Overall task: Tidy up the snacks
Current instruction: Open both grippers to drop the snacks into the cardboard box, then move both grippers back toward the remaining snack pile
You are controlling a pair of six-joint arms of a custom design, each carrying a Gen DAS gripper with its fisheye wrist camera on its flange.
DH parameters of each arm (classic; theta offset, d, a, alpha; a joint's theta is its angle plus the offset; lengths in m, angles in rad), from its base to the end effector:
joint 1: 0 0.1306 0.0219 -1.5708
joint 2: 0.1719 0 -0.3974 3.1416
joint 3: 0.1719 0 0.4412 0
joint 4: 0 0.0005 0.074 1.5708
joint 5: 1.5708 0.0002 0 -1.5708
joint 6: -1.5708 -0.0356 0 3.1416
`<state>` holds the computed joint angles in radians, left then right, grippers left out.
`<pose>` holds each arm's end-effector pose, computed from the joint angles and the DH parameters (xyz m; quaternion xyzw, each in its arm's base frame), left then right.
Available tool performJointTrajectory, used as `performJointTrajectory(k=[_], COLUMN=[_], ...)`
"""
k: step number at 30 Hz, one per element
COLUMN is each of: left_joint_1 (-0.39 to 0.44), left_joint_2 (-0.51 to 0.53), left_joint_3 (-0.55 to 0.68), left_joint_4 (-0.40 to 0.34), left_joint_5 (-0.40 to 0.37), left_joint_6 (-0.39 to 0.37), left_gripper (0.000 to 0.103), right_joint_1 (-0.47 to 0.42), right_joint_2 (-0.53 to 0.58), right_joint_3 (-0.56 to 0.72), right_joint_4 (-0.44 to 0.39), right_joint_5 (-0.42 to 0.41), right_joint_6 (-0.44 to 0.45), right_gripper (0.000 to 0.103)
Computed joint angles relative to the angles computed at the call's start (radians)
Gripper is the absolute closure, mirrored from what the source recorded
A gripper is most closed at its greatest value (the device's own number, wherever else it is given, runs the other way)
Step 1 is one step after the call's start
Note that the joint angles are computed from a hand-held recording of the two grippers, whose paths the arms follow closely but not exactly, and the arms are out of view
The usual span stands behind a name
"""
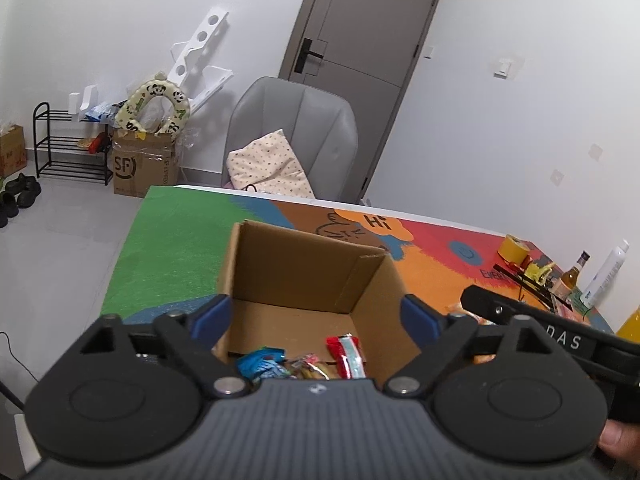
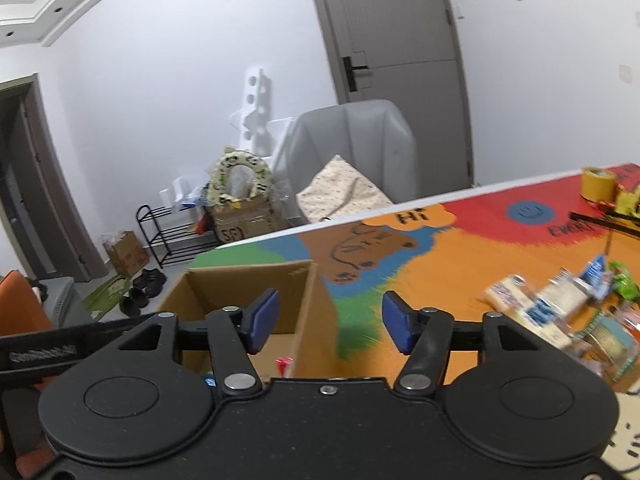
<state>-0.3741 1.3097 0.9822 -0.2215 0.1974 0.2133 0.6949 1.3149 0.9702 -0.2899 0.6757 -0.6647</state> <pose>0.4599 -0.1886 0.3275 0.1178 0.8614 -0.2231 0.4409 0.3876 0.2935 0.3170 0.1368 0.8441 0.0375 0.5170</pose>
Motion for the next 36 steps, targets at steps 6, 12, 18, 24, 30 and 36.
performJointTrajectory(k=[6, 12, 18, 24, 30, 36], left_joint_1=[-0.034, -0.068, -0.102, -0.135, -0.17, -0.204], left_joint_2=[0.0, -0.003, 0.002, 0.01, 0.018, 0.033], left_joint_3=[-0.001, -0.006, 0.006, 0.02, 0.04, 0.067], left_joint_4=[-0.005, -0.001, -0.028, -0.064, -0.099, -0.149], left_joint_5=[-0.005, -0.016, -0.034, -0.036, -0.017, 0.022], left_joint_6=[-0.014, -0.011, -0.011, -0.005, -0.023, -0.044], left_gripper=[0.006, 0.005, 0.003, 0.002, 0.002, 0.002], right_joint_1=[0.0, 0.0, -0.001, -0.008, -0.014, -0.026], right_joint_2=[-0.048, -0.103, -0.159, -0.223, -0.287, -0.361], right_joint_3=[-0.048, -0.094, -0.136, -0.182, -0.222, -0.262], right_joint_4=[-0.031, -0.07, -0.11, -0.159, -0.216, -0.283], right_joint_5=[0.026, 0.056, 0.079, 0.081, 0.085, 0.079], right_joint_6=[-0.036, -0.072, -0.106, -0.159, -0.204, -0.236], right_gripper=[0.029, 0.02, 0.01, 0.005, 0.001, 0.0])
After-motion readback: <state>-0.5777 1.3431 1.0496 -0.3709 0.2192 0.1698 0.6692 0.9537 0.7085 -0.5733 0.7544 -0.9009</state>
